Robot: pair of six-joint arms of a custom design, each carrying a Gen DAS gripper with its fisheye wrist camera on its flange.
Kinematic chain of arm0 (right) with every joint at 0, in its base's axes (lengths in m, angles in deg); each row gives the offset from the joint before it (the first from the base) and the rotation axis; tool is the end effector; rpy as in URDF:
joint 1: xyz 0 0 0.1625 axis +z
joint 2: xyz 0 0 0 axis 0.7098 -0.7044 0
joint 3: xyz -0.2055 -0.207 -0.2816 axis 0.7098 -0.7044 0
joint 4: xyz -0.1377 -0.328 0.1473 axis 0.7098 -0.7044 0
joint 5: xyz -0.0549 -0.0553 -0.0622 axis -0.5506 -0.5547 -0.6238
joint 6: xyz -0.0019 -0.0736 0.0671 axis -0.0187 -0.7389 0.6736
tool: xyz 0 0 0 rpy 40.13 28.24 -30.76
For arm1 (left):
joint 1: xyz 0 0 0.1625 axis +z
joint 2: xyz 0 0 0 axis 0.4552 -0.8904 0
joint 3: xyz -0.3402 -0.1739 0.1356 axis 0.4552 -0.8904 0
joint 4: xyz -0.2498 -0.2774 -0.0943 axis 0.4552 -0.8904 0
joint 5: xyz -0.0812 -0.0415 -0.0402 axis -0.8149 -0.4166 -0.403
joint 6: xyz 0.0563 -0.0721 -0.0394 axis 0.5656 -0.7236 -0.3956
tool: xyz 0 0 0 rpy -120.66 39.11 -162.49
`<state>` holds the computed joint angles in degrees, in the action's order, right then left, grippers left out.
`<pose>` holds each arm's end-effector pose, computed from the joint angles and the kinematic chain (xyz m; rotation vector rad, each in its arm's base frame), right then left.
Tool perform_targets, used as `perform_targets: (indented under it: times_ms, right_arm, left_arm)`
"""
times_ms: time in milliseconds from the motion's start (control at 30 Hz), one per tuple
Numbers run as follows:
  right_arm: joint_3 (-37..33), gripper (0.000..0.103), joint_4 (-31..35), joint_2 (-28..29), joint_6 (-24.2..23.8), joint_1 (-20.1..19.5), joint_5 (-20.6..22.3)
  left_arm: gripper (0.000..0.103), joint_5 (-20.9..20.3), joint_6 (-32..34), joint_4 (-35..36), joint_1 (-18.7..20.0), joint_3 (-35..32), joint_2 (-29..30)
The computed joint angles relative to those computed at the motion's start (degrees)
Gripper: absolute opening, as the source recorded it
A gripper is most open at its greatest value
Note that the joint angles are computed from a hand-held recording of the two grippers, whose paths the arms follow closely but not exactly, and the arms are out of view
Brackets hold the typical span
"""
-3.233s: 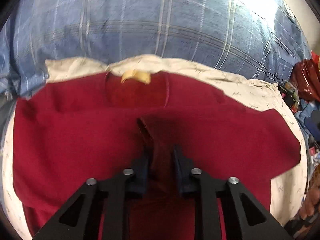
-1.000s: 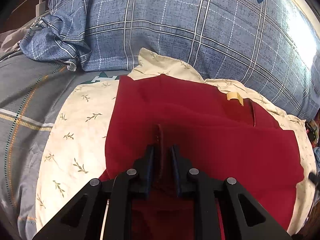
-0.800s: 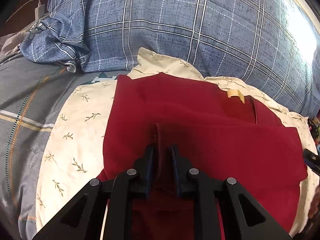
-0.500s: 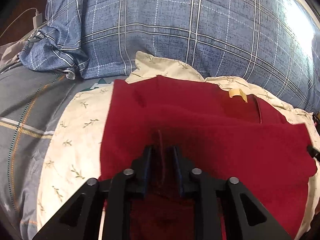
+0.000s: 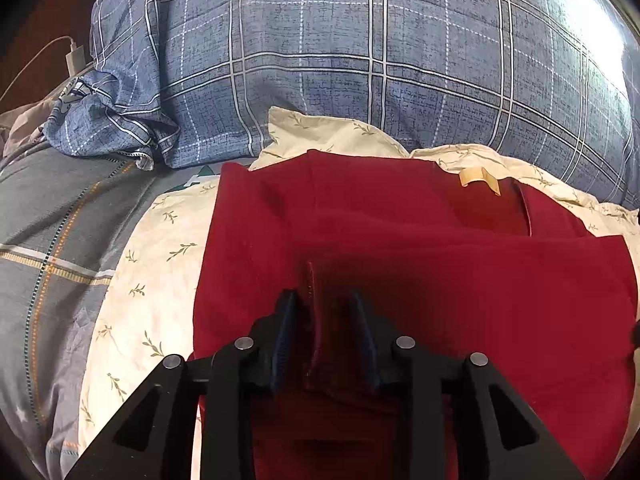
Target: Fold small clothes
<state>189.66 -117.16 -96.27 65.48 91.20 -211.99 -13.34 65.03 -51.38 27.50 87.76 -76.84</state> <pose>0.3643 -0.2847 0.0752 -0.0502 -2.1491 0.8572 -0.0560 -0.4424 0.3754 0.3987 2.2856 -0.7211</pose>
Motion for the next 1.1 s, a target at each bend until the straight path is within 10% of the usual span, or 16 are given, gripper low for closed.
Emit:
perform_targets:
  times_ms: [200, 667, 1100]
  right_arm:
    - [-2.72, 0.027, 13.75, -1.63, 8.74, 2.95, -1.62]
    - [-2.04, 0.036, 0.69, 0.96, 6.32, 2.55, -2.82]
    - [-1.28, 0.044, -4.88, 3.24, 0.24, -2.56, -4.98]
  left_arm:
    - [0.047, 0.34, -1.36, 4.32, -1.01, -0.08, -2.64]
    - [0.055, 2.22, -6.44, 14.18, -6.88, 1.88, -11.86]
    - [0.067, 0.52, -1.46, 5.16, -2.07, 1.97, -4.79]
